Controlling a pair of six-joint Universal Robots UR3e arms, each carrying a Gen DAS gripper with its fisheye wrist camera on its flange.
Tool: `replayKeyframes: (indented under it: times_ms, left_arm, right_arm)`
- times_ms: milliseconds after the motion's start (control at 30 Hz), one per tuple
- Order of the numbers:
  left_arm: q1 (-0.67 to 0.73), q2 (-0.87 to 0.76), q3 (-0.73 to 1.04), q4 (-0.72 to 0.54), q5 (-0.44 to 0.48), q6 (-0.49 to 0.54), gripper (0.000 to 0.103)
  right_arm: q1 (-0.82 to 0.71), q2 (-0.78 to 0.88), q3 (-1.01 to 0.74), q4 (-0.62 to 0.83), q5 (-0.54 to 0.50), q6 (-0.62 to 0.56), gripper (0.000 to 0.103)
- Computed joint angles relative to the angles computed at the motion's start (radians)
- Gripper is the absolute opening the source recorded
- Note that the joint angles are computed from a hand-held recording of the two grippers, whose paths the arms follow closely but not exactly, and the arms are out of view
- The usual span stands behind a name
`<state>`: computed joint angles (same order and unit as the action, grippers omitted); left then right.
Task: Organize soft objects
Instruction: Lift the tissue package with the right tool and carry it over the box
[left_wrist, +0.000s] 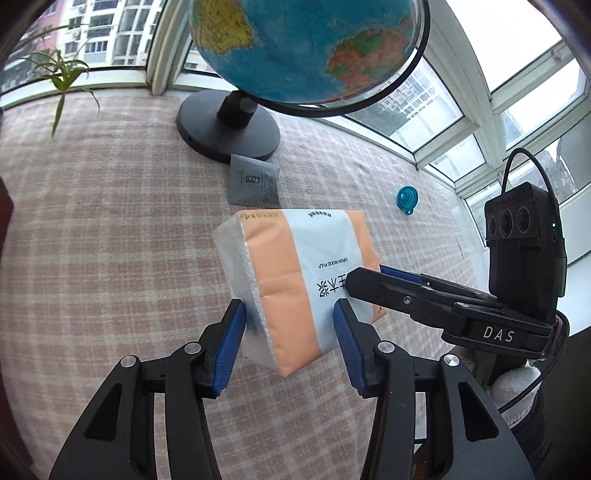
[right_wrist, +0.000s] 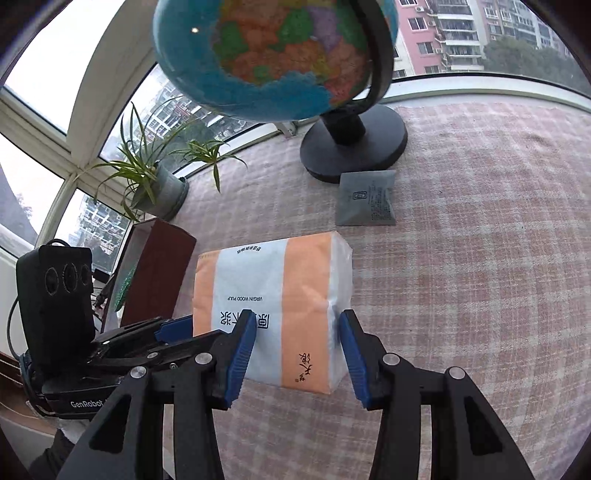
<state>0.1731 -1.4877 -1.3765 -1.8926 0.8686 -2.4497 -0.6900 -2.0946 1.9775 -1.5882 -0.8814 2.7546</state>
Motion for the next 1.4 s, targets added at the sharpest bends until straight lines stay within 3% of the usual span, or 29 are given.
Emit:
replayKeyframes:
  times_ms: [367, 733, 900, 1100, 1400]
  left_arm:
    - [0.333, 0.067, 0.188, -0.426, -0.007, 0.328, 0.047]
    - [0.729, -0.059, 0.505, -0.812, 0.065, 0.670, 0.047]
    - [0.859, -0.162, 0.629, -0.877, 0.103, 0.748, 0.047]
    - [0.944, -0.280, 0.756, -0.891, 0.127, 0.768, 0.047]
    - [0.995, -0.460, 0.938, -0.873, 0.151, 0.767, 0.047]
  right_arm:
    - [0.358, 0.135, -0.178, -0.220, -0.070, 0.314, 0.043]
    - [0.814, 0.482, -0.464, -0.497, -0.221, 0.637, 0.043]
    - [0.981, 0.676, -0.691, -0.503, -0.300, 0.707, 0.043]
    - [1.113, 0.906, -0.988, -0.445, -0.353, 0.758, 0.043]
    - [1.231, 1.282, -1.576, -0.218, -0.408, 0.817, 0.043]
